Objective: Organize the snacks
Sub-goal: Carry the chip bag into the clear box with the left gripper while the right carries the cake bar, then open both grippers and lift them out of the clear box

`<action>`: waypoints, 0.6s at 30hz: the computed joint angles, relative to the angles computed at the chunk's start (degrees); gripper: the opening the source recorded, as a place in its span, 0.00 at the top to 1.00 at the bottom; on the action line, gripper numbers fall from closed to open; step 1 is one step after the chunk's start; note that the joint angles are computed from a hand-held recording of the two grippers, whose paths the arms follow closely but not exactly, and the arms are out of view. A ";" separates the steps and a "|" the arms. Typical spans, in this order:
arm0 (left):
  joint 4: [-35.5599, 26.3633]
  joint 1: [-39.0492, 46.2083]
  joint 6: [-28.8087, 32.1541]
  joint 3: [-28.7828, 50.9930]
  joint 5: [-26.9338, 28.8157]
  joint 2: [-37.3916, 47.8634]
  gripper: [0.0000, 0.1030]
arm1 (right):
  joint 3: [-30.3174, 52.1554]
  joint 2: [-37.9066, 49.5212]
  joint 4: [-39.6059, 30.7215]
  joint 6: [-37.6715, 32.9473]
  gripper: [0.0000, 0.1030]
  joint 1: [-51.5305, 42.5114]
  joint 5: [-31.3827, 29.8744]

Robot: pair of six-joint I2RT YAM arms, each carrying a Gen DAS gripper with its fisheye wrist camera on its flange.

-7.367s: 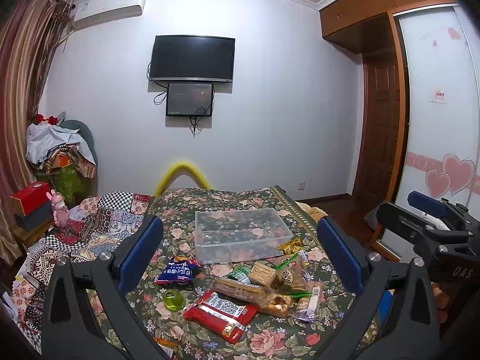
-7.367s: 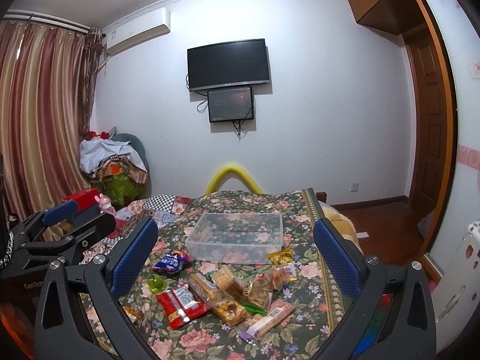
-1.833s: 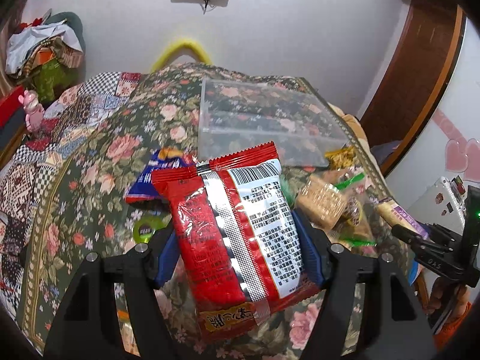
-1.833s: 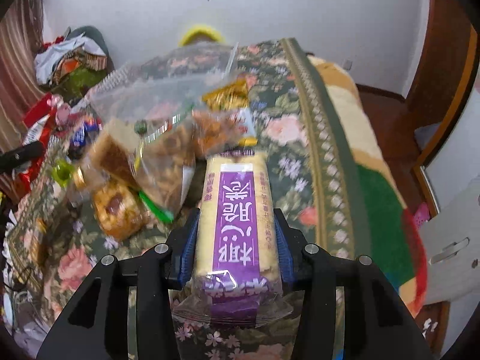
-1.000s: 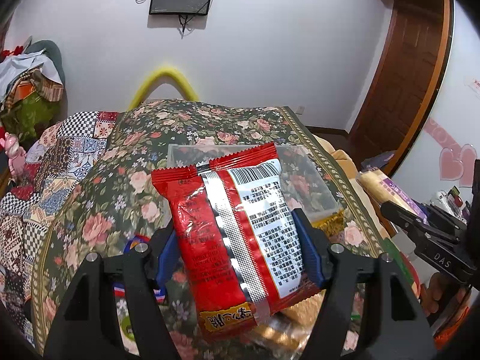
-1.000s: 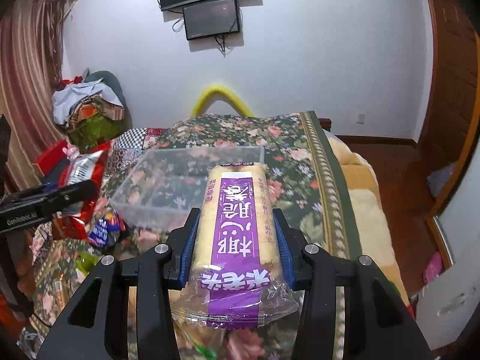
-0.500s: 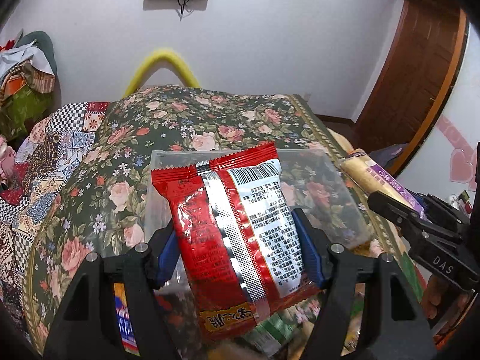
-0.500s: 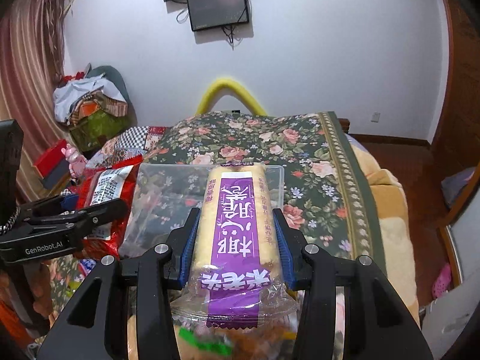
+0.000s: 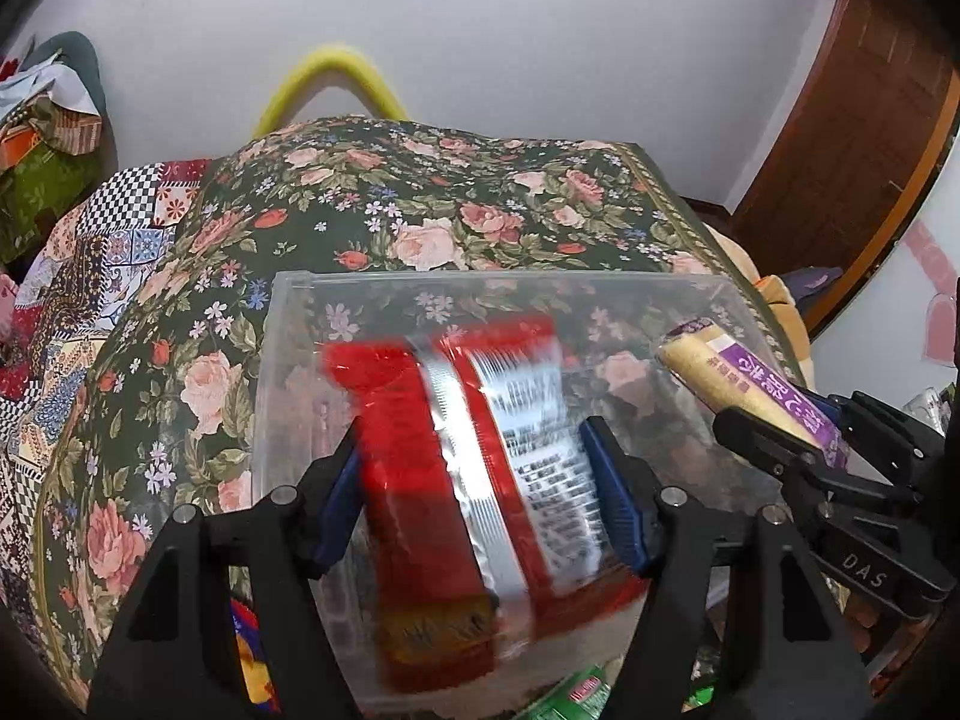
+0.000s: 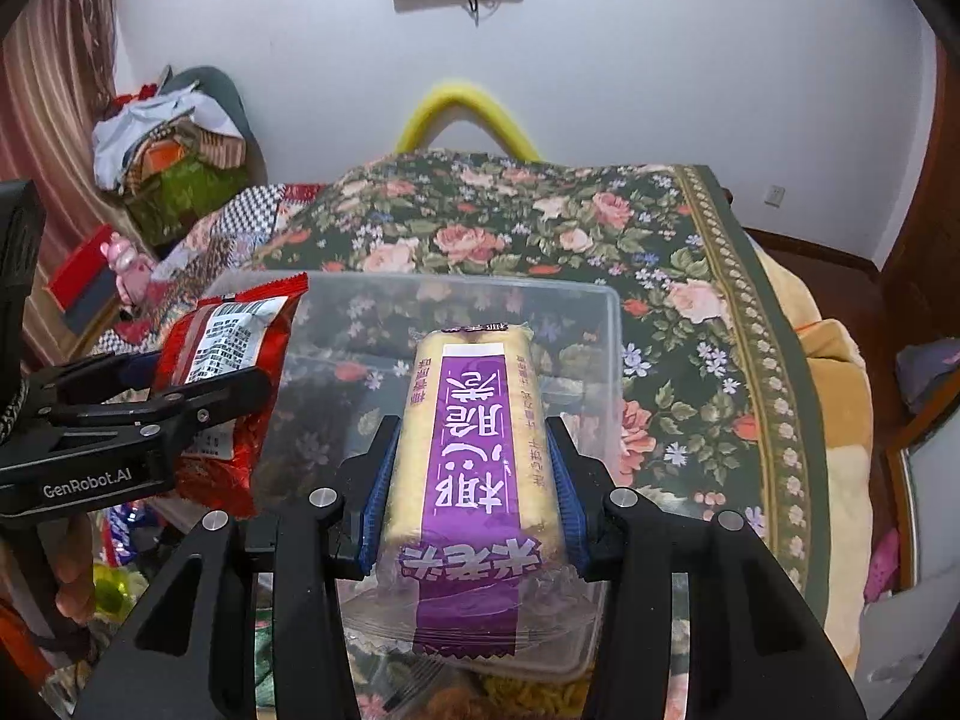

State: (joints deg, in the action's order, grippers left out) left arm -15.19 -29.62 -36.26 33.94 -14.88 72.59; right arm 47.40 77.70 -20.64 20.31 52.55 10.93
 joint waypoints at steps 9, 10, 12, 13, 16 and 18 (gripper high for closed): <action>-0.42 -1.72 0.41 0.16 -2.45 -1.02 0.34 | 2.02 2.87 -1.99 -0.73 0.58 -1.36 -2.34; -0.89 -1.96 0.34 0.16 -2.58 -1.45 0.34 | 2.01 2.75 -2.16 -0.66 0.58 -1.42 -2.54; -1.89 -2.40 -0.04 0.12 -2.95 -2.44 0.34 | 1.86 2.14 -2.50 -0.56 0.58 -1.32 -1.97; -2.48 -2.72 -0.32 0.07 -3.26 -3.08 0.34 | 1.84 1.46 -3.04 -0.42 0.58 -1.02 -1.35; -5.12 -3.64 -1.17 0.34 -4.30 -5.40 0.34 | 2.39 0.36 -4.37 -0.16 0.55 -0.30 0.26; -7.09 -4.47 -1.90 0.49 -4.94 -7.40 0.34 | 2.36 -1.00 -5.03 0.21 0.51 0.44 1.37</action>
